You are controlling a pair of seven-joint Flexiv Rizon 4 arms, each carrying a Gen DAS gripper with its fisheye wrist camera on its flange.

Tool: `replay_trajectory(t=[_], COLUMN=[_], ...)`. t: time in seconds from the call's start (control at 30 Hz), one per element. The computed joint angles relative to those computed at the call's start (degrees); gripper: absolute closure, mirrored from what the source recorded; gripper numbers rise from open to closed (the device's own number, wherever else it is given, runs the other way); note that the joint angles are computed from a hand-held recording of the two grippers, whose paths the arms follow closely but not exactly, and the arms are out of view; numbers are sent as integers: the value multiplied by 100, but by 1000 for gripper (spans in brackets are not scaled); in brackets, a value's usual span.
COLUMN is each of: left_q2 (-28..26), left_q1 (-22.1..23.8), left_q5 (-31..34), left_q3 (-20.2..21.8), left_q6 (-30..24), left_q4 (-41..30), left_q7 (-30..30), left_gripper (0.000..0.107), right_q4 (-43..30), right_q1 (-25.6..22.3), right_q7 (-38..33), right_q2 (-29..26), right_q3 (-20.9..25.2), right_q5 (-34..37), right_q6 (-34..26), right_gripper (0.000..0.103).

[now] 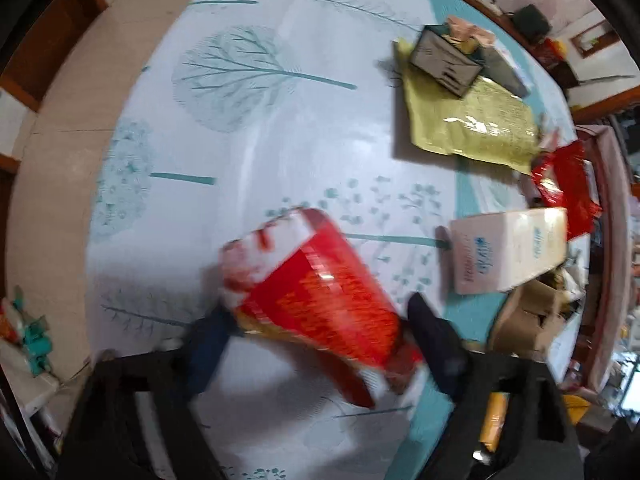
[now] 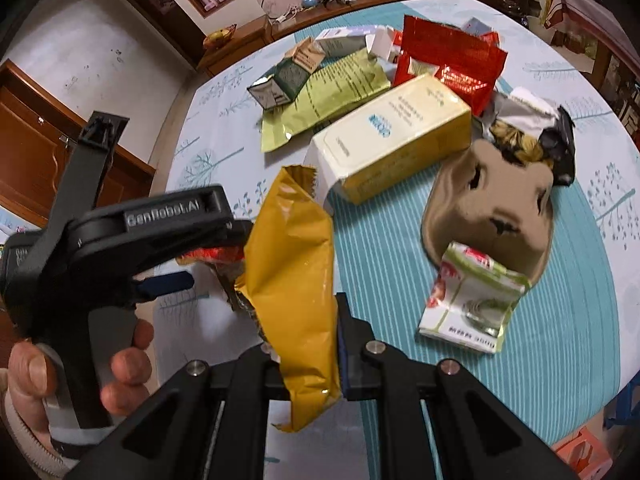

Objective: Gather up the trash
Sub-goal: 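Grasp the red torn packet with the left tool while the right tool holds the yellow bag, then carry the red packet and yellow bag to the bin and open both tools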

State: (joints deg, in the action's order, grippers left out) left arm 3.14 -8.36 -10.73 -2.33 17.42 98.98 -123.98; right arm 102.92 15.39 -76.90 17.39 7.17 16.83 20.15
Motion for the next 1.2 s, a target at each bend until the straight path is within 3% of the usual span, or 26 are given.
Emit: replay_trajectory(t=[0.1, 0.23, 0.3, 0.37, 0.6, 0.77, 1.2], left_q2=[41, 171, 278, 379, 731, 1301, 2023], left_q1=[-32, -73, -104, -113, -217, -347, -773], left_q5=[-61, 112, 47, 87, 313, 189, 176], left_q3=[-9, -36, -29, -49, -183, -219, -880], left_q6=[147, 156, 220, 115, 82, 91, 28], left_q4=[49, 62, 150, 131, 118, 354, 304], left_q7=[281, 419, 497, 519, 328, 50, -985], left_gripper=[63, 72, 97, 102, 104, 105, 105], right_q4=[39, 52, 47, 35, -53, -140, -323], right_q1=[10, 22, 24, 21, -7, -75, -402], right_q7=[-37, -100, -151, -216, -711, -1169, -2060], right_q2=[61, 136, 188, 255, 534, 749, 1479], right_q3=[-12, -53, -87, -125, -347, -552, -1329], right_q5=[59, 166, 225, 280, 463, 596, 899], right_q6=[-68, -153, -216, -302, -711, -1079, -2236], right_gripper=[92, 92, 92, 92, 92, 92, 92])
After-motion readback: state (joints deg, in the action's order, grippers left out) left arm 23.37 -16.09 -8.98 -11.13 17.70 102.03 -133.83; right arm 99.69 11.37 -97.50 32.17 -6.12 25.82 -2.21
